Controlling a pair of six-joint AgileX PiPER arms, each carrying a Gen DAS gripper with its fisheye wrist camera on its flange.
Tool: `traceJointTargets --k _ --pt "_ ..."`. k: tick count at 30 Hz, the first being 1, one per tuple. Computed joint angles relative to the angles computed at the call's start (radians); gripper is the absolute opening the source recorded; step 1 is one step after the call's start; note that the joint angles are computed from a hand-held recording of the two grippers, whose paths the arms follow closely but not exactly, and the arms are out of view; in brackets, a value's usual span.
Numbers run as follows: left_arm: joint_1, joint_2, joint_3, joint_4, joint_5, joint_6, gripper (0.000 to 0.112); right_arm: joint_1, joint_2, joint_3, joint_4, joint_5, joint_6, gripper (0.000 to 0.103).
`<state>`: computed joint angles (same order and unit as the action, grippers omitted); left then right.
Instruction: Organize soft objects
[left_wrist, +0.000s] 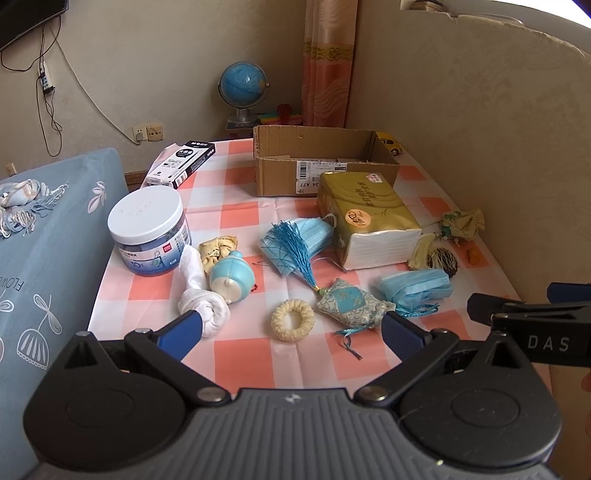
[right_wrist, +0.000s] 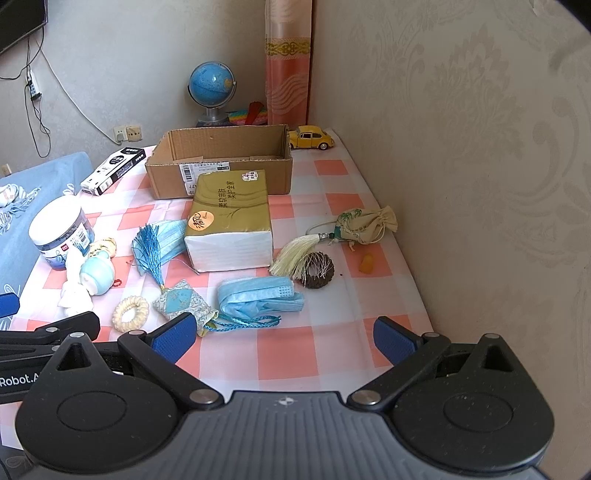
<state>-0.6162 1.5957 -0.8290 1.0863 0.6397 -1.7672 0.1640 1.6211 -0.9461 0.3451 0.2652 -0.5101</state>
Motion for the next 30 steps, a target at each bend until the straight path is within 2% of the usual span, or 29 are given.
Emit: traceJointTargets --k 30 --pt "-0.002 0.000 -0.014 -0.017 0.010 0.025 0.102 0.005 -0.004 0.005 0.000 -0.011 -0.001 0.103"
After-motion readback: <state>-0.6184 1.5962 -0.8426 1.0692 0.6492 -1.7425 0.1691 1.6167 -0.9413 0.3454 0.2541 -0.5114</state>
